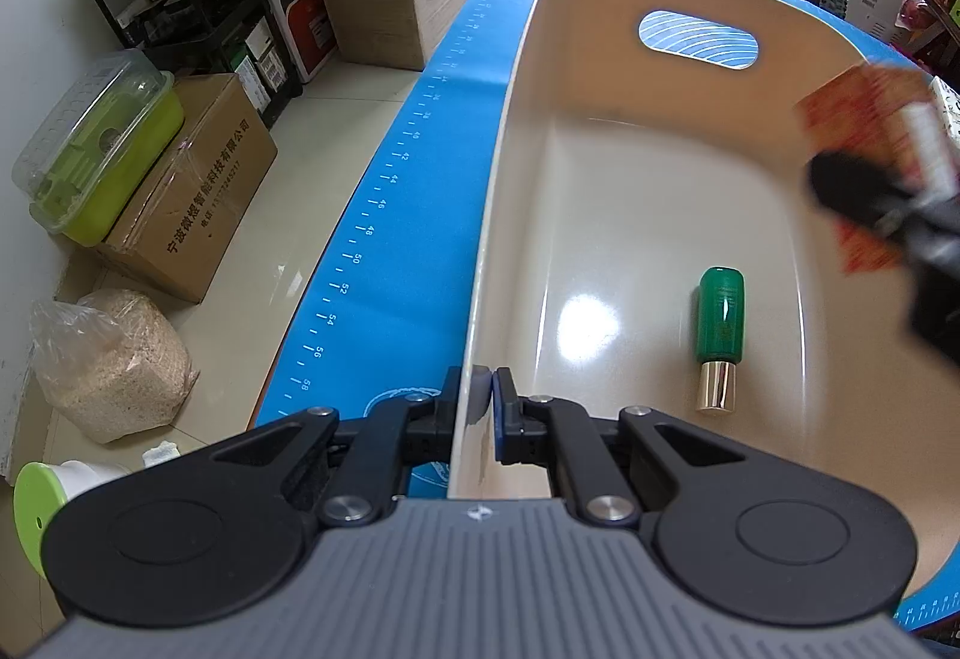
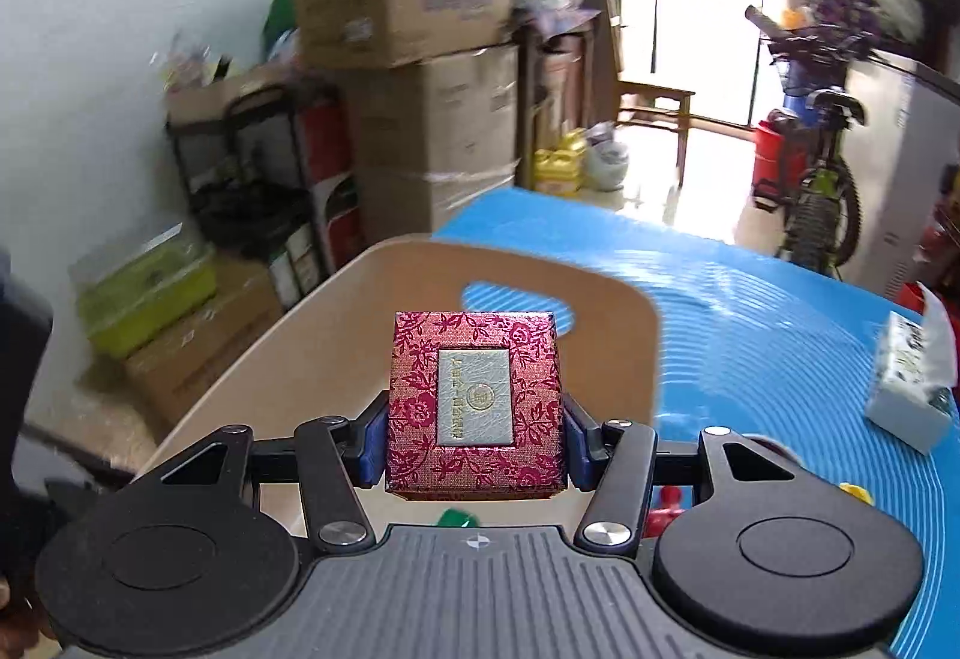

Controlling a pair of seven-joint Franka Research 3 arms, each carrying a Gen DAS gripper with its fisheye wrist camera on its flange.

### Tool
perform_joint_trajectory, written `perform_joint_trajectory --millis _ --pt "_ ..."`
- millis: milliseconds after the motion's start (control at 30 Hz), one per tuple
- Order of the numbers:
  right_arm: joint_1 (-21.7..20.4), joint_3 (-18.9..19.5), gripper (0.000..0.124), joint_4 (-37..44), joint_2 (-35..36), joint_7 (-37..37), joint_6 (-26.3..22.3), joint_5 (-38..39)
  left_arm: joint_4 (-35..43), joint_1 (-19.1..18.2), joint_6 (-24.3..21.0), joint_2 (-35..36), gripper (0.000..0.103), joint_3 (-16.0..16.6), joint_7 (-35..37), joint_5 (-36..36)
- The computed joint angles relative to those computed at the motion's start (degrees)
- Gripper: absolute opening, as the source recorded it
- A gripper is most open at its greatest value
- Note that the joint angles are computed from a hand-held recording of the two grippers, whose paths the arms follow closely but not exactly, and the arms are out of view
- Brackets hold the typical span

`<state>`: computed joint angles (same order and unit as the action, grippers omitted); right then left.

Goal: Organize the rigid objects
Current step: 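Carry the patterned box into the bin with the right tool and release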

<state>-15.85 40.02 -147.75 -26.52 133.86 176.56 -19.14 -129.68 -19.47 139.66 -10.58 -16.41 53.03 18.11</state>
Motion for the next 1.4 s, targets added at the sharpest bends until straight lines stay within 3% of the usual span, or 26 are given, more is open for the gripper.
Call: perform_joint_trajectory --millis 100,333,533,667,733,900,1000,1400 --pt "0.7 0.5 0.059 1.8 2.7 -0.2 -2.4 -0.8 -0.1 0.0 0.1 0.0 0.011 0.1 0.2 -0.1" --pt "7.7 -4.3 0.059 4.7 8.6 0.1 -10.0 -3.3 -0.1 0.0 0.1 0.0 0.011 0.0 0.1 0.0" --pt "16.2 -12.0 0.059 7.1 12.0 -3.9 -15.2 -0.9 -0.1 0.0 0.2 0.0 0.011 0.0 0.0 0.0" --pt "20.2 -15.7 0.06 7.1 12.3 -4.8 -16.1 -1.0 0.1 -0.1 0.1 0.2 0.011 -0.1 -0.2 0.1" --pt "21.7 -17.5 0.067 6.8 12.1 -4.5 -15.1 -1.5 0.1 -0.1 0.1 0.3 0.011 -0.1 -0.3 0.2" --pt "26.1 -22.6 0.068 4.7 10.3 -5.5 -12.3 -0.8 0.1 -0.1 0.2 0.2 0.011 0.0 0.0 0.0" --pt "25.6 -22.8 0.079 3.0 7.4 -4.3 -10.3 -0.9 0.1 -0.1 0.2 0.2 0.011 0.0 0.0 0.0" --pt "17.1 -20.6 0.081 -5.4 -7.2 -5.7 -7.4 5.5 0.0 0.0 0.2 0.2 0.011 0.0 0.0 -0.1"
